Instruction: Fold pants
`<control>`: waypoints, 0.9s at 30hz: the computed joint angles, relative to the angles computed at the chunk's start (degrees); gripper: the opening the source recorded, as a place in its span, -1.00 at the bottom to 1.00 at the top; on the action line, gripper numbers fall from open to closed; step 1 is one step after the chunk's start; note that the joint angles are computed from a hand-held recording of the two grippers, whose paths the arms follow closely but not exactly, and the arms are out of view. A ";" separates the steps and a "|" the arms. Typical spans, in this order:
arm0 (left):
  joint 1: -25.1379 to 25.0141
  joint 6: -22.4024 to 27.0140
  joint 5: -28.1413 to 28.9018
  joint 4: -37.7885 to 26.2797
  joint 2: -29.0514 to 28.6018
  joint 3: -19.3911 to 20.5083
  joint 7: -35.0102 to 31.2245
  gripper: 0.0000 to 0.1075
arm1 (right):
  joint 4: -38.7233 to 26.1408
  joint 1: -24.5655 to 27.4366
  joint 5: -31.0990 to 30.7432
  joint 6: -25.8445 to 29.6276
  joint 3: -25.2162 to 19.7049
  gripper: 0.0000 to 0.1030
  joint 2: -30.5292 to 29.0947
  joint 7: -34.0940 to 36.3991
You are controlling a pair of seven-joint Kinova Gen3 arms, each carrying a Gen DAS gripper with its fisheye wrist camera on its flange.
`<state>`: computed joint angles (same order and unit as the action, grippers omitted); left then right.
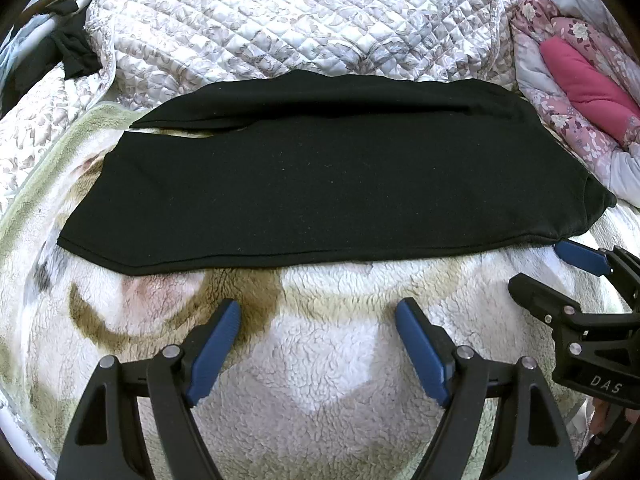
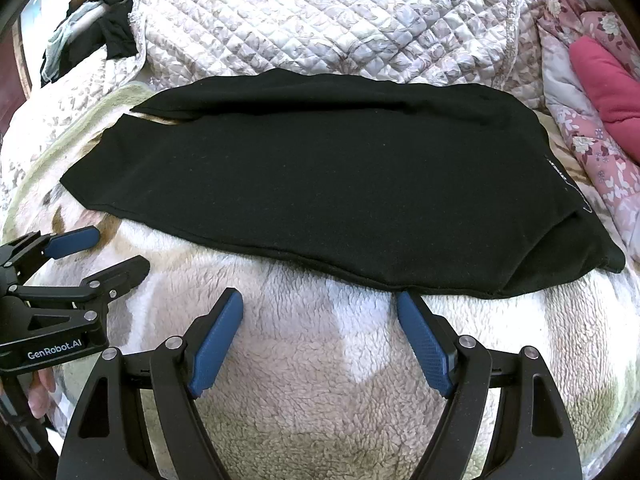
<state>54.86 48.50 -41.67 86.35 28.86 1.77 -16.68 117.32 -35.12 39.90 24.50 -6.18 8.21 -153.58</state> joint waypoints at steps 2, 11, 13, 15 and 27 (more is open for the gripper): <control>-0.03 -0.20 -0.07 0.24 -0.10 -0.01 0.12 0.54 | -0.04 -0.06 0.09 0.10 0.00 0.54 0.05 -0.08; -0.28 -0.46 0.10 0.35 -0.09 0.04 -0.45 0.54 | -0.30 -0.31 0.30 0.64 -0.03 0.54 0.25 -0.10; -0.34 -0.49 0.13 0.35 -0.10 0.05 -0.51 0.54 | -0.33 -0.15 0.03 0.60 -0.07 0.54 0.25 0.24; -0.20 -0.44 0.02 0.36 -0.07 -0.01 -0.36 0.54 | -0.35 -0.14 0.00 0.59 -0.07 0.54 0.25 0.33; -0.24 -0.35 -0.02 0.35 -0.07 -0.02 -0.38 0.54 | -0.51 -0.09 -0.44 0.81 -0.09 0.54 0.23 0.95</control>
<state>54.62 48.15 -41.69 86.70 28.78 1.76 -17.06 116.81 -35.21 39.46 25.30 -6.27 8.44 -152.62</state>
